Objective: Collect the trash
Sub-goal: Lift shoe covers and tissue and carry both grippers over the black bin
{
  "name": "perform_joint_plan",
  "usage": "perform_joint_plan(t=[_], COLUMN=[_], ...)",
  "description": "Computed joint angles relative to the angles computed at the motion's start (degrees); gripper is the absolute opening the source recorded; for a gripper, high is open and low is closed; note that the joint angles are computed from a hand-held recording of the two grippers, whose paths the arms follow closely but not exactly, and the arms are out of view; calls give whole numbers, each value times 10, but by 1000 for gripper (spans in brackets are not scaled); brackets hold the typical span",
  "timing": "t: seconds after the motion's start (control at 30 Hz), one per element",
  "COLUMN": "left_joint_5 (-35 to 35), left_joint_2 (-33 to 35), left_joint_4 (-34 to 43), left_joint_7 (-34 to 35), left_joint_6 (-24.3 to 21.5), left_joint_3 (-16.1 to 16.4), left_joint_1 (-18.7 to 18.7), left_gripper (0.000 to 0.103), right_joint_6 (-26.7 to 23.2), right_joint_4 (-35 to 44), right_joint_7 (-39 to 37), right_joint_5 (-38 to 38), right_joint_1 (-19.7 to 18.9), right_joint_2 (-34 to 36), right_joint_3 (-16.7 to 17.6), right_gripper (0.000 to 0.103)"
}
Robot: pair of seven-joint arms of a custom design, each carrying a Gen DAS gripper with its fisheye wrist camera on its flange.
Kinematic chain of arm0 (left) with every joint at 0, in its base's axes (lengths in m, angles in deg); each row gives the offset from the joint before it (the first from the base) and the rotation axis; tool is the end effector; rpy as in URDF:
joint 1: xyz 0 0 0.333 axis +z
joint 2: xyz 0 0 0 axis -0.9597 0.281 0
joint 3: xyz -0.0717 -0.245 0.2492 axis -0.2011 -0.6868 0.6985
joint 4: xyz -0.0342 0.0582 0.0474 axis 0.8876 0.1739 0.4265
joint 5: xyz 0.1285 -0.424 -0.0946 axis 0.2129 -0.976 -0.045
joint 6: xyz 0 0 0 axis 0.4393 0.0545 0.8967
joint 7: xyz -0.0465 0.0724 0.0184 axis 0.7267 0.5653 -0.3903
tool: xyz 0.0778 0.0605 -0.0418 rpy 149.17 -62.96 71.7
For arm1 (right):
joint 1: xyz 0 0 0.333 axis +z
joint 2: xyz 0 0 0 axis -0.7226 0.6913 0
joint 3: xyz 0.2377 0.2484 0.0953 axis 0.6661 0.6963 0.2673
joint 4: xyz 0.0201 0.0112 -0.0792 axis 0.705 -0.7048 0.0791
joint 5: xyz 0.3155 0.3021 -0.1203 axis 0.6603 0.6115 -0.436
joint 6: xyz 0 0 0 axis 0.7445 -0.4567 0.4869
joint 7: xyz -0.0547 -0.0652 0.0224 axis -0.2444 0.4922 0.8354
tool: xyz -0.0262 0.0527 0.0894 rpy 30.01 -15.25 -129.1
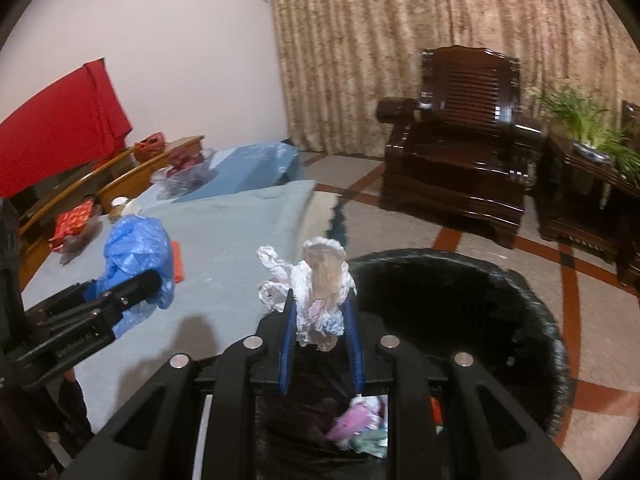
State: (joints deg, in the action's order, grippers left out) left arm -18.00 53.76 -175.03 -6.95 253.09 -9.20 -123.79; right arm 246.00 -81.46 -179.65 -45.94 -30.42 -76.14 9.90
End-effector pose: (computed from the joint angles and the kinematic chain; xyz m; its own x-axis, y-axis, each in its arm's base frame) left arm 0.5901 -0.2969 0.4691 -0.2815 -0.9463 0.1591 -0.5775 0.0347 -0.8157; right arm 0.5461 0.2782 0.4833 0.0387 -0.9875 -0.1531 -0.5667 0.1045 -0.8172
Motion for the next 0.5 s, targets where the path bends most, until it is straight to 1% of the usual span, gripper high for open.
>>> perform_joint_plan(t=[0.03,0.07,0.2,0.23,0.27,0.33,0.4,0.5], left_joint_5=[-6,-16,-65,-78,-88,-103,-122,-145], left_joint_2=[2,6,18,23,27,36,49,69], left_joint_4=[4,8,23,30,34,43,56,74], left_joint_7=[8,21,80,99,112,134,166,209], left_joint_6=[1,2,7,6,7,8,4,0], left_joint_3=[-22,-52,-153,-195,-219,-249,-318,-394], left_joint_1=[17,40,115,149,167,188,244,302], left_gripper=[48,48,48,48,48,48,48,48], right_joint_6=[-5,-9,-23,-27,-30,-35,-42,-47], right_joint_4=[-7,-13,-34,-42,-47,-57,-68,-78], right_joint_7=[3,6,17,19,22,26,27,20], right_joint_5=[-2,-3,-7,-7,-8,-9,-5,8], right_joint_1=[-2,-4,-16,-20,-23,-30,-37,-45], right_joint_2=[-7,-13,-33,-40,-44,-53,-60,-63], right_joint_3=[-1,-2,0,0,2,4,5,5], right_gripper=[22,22,22,22,22,22,22,22])
